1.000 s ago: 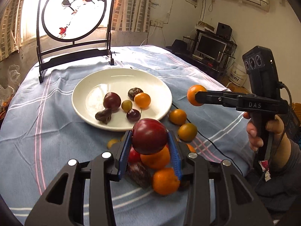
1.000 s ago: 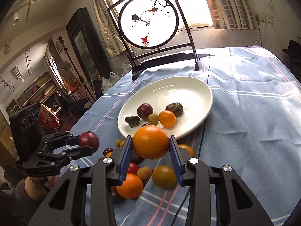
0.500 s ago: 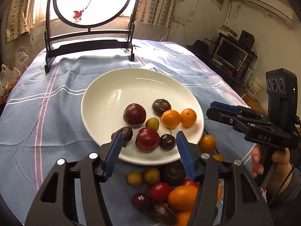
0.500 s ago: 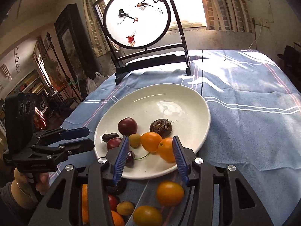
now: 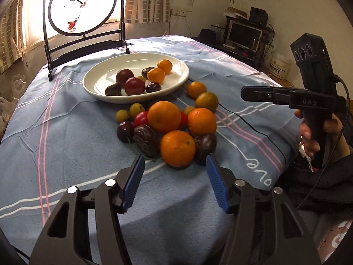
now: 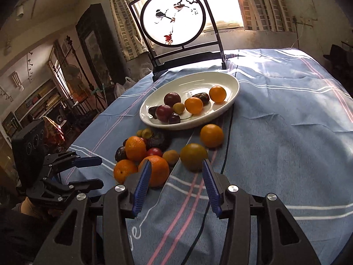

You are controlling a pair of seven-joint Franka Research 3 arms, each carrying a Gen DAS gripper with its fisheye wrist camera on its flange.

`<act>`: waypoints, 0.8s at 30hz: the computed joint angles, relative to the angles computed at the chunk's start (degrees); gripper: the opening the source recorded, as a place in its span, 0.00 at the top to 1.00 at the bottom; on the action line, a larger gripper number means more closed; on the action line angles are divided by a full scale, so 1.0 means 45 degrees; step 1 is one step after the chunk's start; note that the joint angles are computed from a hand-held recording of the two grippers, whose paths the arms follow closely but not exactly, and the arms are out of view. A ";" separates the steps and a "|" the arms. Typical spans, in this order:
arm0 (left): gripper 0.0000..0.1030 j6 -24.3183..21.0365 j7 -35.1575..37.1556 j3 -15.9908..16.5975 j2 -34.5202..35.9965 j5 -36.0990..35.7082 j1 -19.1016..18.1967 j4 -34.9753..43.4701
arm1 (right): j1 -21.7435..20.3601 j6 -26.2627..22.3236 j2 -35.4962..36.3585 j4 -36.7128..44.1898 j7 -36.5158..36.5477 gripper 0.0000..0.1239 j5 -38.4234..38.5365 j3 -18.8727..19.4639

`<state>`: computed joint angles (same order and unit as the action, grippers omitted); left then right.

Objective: Organize fruits
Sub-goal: 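Grasp a passion fruit with the right tool while the left tool carries an orange to the plate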

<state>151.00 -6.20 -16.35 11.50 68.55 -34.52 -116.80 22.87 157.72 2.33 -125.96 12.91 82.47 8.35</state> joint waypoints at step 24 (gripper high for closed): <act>0.59 -0.1513 0.0618 0.0723 0.1074 -0.0736 -0.0992 0.1356 | -0.0029 -0.0973 -0.0337 -0.0705 -0.0008 0.62 -0.0707 -0.0085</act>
